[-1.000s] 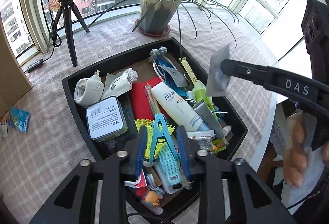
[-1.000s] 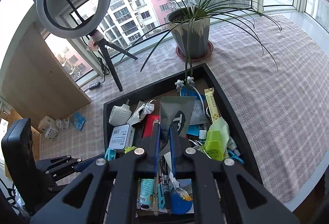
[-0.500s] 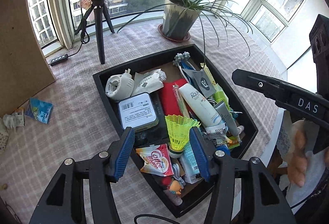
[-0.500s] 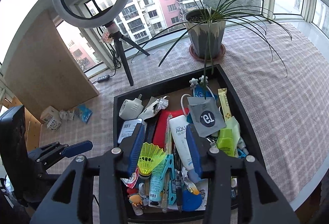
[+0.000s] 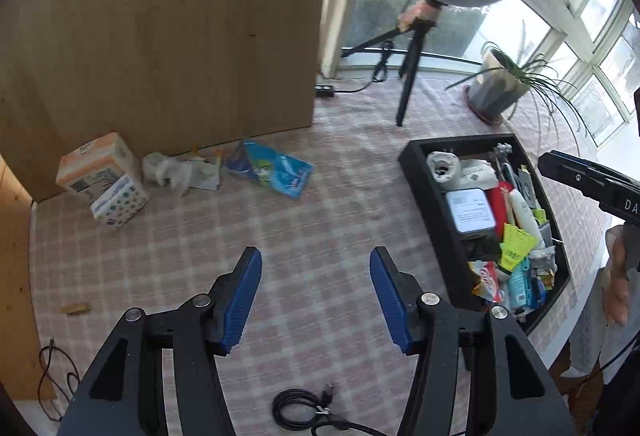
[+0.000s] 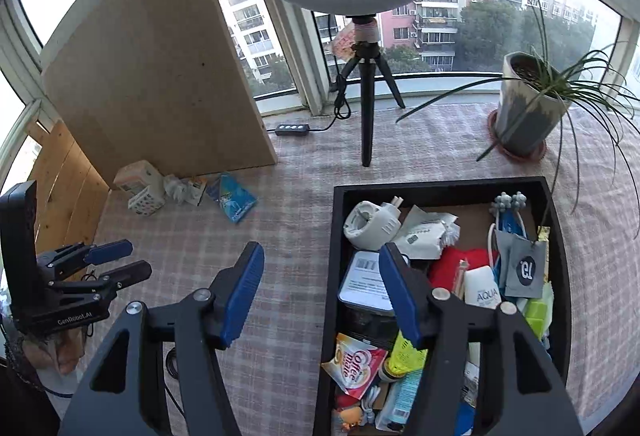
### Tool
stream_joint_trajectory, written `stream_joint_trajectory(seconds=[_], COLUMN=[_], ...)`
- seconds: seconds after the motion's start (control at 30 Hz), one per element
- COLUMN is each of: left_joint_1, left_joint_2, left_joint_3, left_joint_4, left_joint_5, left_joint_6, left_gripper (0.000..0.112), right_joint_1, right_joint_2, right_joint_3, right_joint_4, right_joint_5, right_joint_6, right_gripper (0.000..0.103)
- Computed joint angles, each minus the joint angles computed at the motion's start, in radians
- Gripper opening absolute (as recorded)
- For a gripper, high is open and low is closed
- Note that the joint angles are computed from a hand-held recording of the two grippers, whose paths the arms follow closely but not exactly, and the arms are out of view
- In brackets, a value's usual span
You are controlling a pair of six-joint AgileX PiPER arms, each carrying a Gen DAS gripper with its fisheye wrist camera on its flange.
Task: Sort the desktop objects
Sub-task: 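Move the left tool to the orange-white tissue pack while the right tool reaches the blue packet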
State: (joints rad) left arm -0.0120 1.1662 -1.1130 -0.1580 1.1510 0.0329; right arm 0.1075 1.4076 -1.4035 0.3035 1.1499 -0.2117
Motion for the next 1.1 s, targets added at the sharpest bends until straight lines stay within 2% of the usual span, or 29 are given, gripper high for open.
stream_joint_trajectory(seconds=[0.1,0.17,0.3,0.4,0.47,0.63,0.77,0.87,0.97,1.1], left_joint_1=[0.241,0.357,0.510,0.605,0.624,0.644,0.629,0.614,0.632,0.670], left_joint_2=[0.034,0.090,0.231,0.351,0.417,0.569,0.655,0.685,0.674,0.671], left_joint_3=[0.002,-0.009,-0.072,-0.162,-0.219,-0.340,-0.390,-0.392,-0.347,-0.328], left_joint_4=[-0.045,-0.055,-0.057,-0.118,-0.089,-0.089,-0.076,-0.054,-0.102,-0.174], left_joint_5=[-0.001,-0.024,-0.102,-0.139,-0.192,-0.247,-0.268,-0.281,-0.311,-0.274], left_joint_6=[0.171,0.251,0.318,0.346,0.304,0.238,0.210,0.211,0.262,0.364], left_gripper=[0.055,0.056,0.056,0.056,0.056,0.056,0.056,0.056,0.058,0.062], right_joint_1=[0.135,0.217,0.355,0.422,0.454,0.469,0.476,0.479,0.478,0.482], right_joint_2=[0.059,0.112,0.251,0.375,0.459,0.635,0.722,0.779,0.833,0.890], right_joint_3=[-0.027,-0.046,-0.112,-0.187,-0.243,-0.396,-0.492,-0.560,-0.621,-0.681], right_joint_4=[-0.045,-0.064,-0.122,-0.173,-0.224,-0.215,-0.218,-0.225,-0.224,-0.225], right_joint_5=[-0.037,-0.064,-0.108,-0.131,-0.138,-0.109,-0.095,-0.078,-0.057,-0.030], right_joint_6=[0.079,0.121,0.219,0.284,0.347,0.410,0.446,0.472,0.485,0.494], right_gripper=[0.059,0.060,0.060,0.060,0.060,0.060,0.060,0.060,0.060,0.060])
